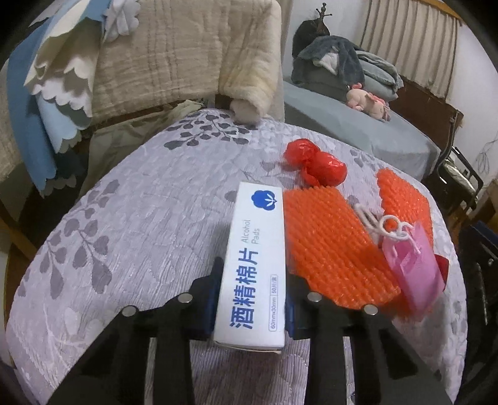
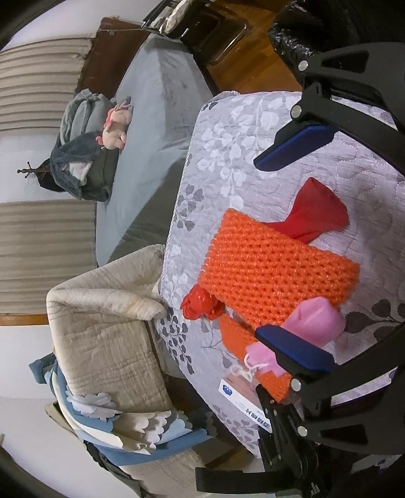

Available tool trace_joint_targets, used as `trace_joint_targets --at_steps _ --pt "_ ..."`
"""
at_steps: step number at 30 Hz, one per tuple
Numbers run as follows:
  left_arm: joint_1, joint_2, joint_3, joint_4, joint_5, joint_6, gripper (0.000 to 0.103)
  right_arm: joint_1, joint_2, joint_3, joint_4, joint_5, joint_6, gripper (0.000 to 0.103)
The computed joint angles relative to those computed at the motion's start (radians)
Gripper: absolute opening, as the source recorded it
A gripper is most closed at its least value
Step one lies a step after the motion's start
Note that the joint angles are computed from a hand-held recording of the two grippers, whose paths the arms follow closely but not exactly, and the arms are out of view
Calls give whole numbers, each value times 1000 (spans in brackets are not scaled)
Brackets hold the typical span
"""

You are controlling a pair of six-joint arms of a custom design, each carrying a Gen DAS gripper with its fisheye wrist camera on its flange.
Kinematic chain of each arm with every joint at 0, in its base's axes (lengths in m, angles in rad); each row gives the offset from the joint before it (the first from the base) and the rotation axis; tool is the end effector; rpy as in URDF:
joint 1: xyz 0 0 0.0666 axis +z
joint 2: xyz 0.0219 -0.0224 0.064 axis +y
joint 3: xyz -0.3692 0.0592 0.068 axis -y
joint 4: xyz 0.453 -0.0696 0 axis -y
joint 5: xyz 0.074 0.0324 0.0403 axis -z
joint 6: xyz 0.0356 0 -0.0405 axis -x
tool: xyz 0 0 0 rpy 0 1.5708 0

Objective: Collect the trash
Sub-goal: 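Lift the box with the left gripper while the right grasps the pink paper bag, then carry the pink bag toward the bin with the right gripper while the left holds the box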

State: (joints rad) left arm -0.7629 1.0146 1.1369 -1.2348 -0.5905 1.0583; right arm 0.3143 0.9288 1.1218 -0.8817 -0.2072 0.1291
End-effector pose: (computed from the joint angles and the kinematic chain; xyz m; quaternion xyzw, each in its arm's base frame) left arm 0.2881 -0.2485 0.4423 -0.2025 0.9119 0.0021 0.3571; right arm 0.3628 0.1252 0.4846 -0.2408 0.8677 0.1324 0.4141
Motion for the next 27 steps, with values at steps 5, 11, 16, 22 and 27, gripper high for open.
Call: trace_joint_targets --at_steps 5,11,16,22,27 --pt "-17 -20 1 -4 -30 8 32 15 -6 -1 0 -5 0 96" --pt "-55 -45 11 -52 -59 59 32 43 -33 -18 -14 -9 -10 96" --pt "-111 -57 21 -117 -109 114 32 53 -82 -50 -27 -3 -21 84" --pt "-162 -50 32 -151 -138 156 32 90 -98 -68 -62 -5 -20 74" --pt "-174 -47 32 -143 -136 153 32 121 -104 -83 -73 4 5 62"
